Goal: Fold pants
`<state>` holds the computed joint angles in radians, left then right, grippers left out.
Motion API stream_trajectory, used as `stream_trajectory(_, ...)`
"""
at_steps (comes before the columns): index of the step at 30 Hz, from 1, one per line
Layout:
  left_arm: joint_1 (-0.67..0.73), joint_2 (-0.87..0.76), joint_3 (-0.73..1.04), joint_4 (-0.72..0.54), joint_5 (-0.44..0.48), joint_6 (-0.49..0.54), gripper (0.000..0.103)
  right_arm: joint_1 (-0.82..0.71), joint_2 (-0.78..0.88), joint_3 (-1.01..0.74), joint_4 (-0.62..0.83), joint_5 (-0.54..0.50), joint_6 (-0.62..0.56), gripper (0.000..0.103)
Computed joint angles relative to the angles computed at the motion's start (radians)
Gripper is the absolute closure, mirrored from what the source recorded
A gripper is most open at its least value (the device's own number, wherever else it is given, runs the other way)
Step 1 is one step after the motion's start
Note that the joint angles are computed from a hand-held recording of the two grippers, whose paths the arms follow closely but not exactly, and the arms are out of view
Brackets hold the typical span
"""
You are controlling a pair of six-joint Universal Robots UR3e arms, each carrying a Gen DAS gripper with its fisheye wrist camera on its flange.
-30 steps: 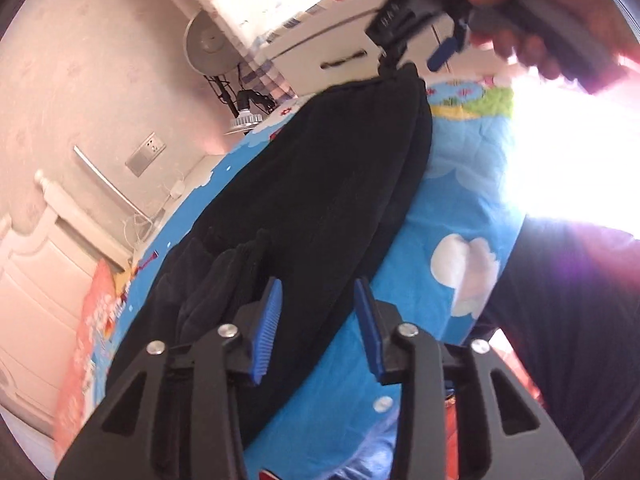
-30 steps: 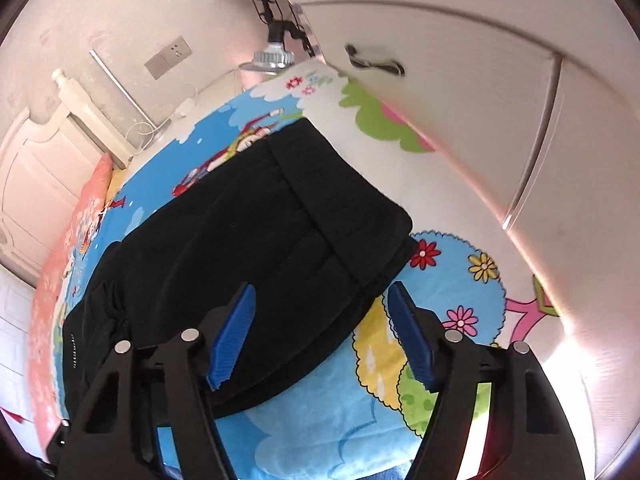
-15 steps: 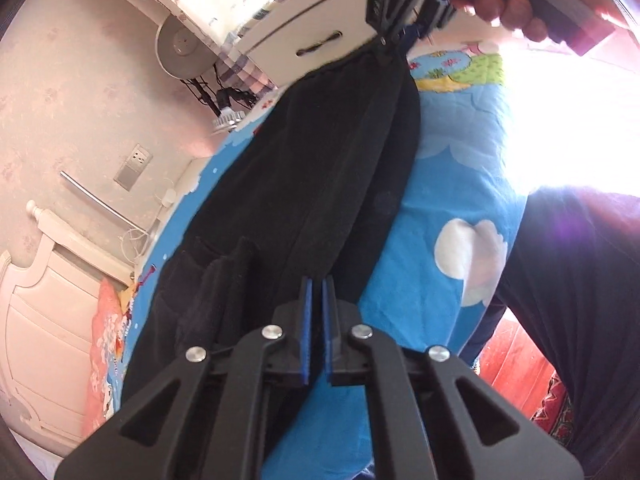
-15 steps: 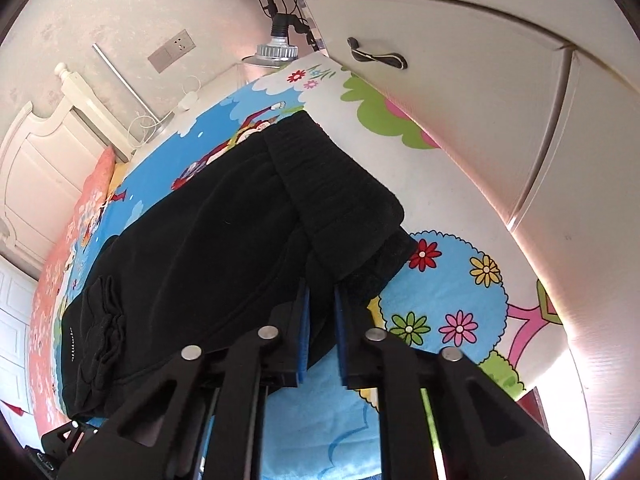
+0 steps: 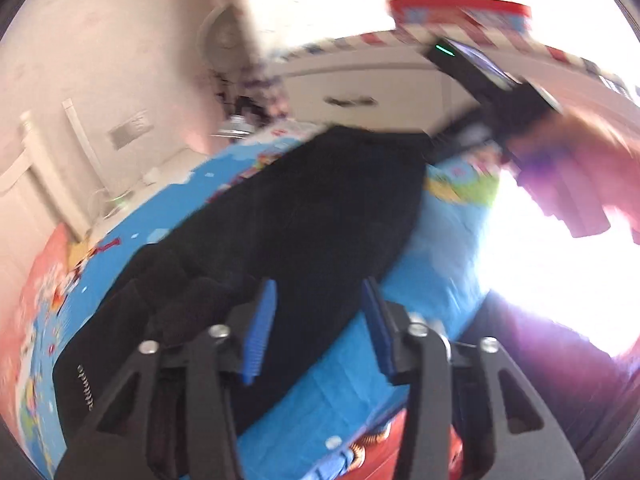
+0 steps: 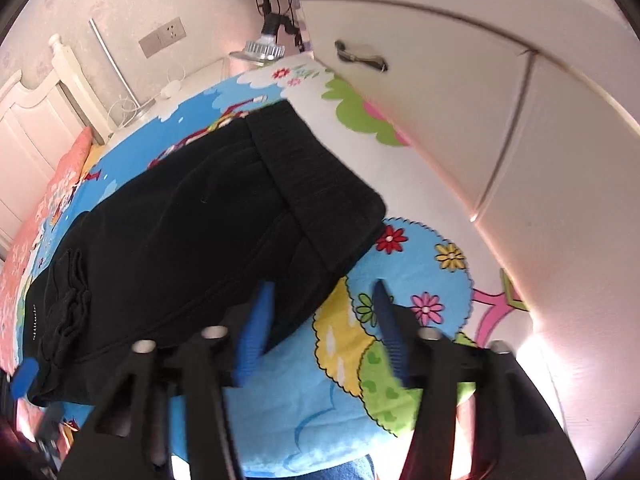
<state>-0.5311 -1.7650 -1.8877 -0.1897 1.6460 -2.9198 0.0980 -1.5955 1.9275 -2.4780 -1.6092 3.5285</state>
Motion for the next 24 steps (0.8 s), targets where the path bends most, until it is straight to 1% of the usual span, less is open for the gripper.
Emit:
stream_trajectory(1, 0.012, -0.013, 0.029, -0.024, -0.003, -0.05, 0.055, 0.02, -0.016, 0.001, 0.001, -0.039, 0.002, 0.03)
stream_trajectory(3, 0.031, -0.018, 0.063, -0.07, -0.027, -0.11, 0.055, 0.088, -0.028, -0.017, -0.001, -0.158, -0.002, 0.021)
stream_trajectory(4, 0.036, -0.015, 0.07, -0.065, -0.017, -0.148, 0.05, 0.148, -0.01, -0.043, -0.007, -0.259, 0.0, 0.014)
stream_trajectory(5, 0.042, -0.011, 0.08, -0.069, -0.011, -0.177, 0.043, 0.211, 0.018, -0.068, -0.028, -0.36, -0.001, 0.014)
stream_trajectory(6, 0.059, 0.003, 0.086, -0.079, -0.01, -0.222, 0.027, 0.266, 0.057, -0.103, -0.035, -0.445, -0.004, 0.014)
stream_trajectory(7, 0.076, 0.014, 0.091, -0.093, -0.008, -0.262, 0.019, 0.308, 0.095, -0.147, -0.02, -0.501, -0.013, 0.013)
stream_trajectory(8, 0.087, 0.019, 0.104, -0.112, 0.012, -0.291, 0.013, 0.336, 0.126, -0.172, -0.045, -0.517, -0.051, 0.011)
stream_trajectory(9, 0.097, 0.014, 0.135, -0.147, 0.08, -0.342, 0.008, 0.362, 0.157, -0.19, -0.087, -0.521, -0.089, 0.011)
stream_trajectory(10, 0.117, 0.024, 0.125, -0.141, 0.083, -0.35, 0.002, 0.387, 0.194, -0.218, -0.114, -0.532, -0.118, 0.011)
stream_trajectory(11, 0.152, 0.042, 0.086, -0.086, 0.071, -0.335, 0.002, 0.409, 0.236, -0.26, -0.121, -0.54, -0.136, 0.011)
stream_trajectory(12, 0.167, 0.046, 0.064, -0.048, 0.088, -0.308, 0.002, 0.419, 0.277, -0.302, -0.144, -0.499, -0.168, 0.011)
stream_trajectory(14, 0.204, 0.07, 0.027, -0.031, 0.124, -0.226, 0.002, 0.44, 0.344, -0.376, -0.168, -0.425, -0.197, 0.011)
stream_trajectory(16, 0.234, 0.101, -0.008, -0.025, 0.18, -0.191, 0.003, 0.471, 0.417, -0.47, -0.139, -0.417, -0.203, 0.011)
stream_trajectory(17, 0.265, 0.127, -0.018, -0.06, 0.187, -0.18, 0.009, 0.484, 0.455, -0.519, -0.124, -0.396, -0.202, 0.011)
stream_trajectory(18, 0.292, 0.144, -0.018, -0.103, 0.182, -0.18, 0.018, 0.494, 0.479, -0.546, -0.124, -0.379, -0.198, 0.011)
stream_trajectory(19, 0.329, 0.171, -0.028, -0.155, 0.164, -0.186, 0.043, 0.507, 0.505, -0.58, -0.12, -0.372, -0.194, 0.011)
stream_trajectory(20, 0.362, 0.195, -0.044, -0.182, 0.137, -0.195, 0.059, 0.529, 0.535, -0.625, -0.109, -0.378, -0.188, 0.011)
stream_trajectory(21, 0.414, 0.229, -0.073, -0.203, 0.084, -0.211, 0.065, 0.54, 0.551, -0.646, -0.115, -0.373, -0.19, 0.011)
stream_trajectory(22, 0.469, 0.267, -0.112, -0.21, 0.016, -0.224, 0.075, 0.551, 0.565, -0.663, -0.133, -0.358, -0.198, 0.012)
stream_trajectory(23, 0.528, 0.291, -0.133, -0.234, -0.047, -0.231, 0.077, 0.57, 0.584, -0.694, -0.132, -0.368, -0.193, 0.012)
stream_trajectory(24, 0.548, 0.295, -0.143, -0.247, -0.064, -0.231, 0.077, 0.587, 0.605, -0.726, -0.143, -0.383, -0.195, 0.012)
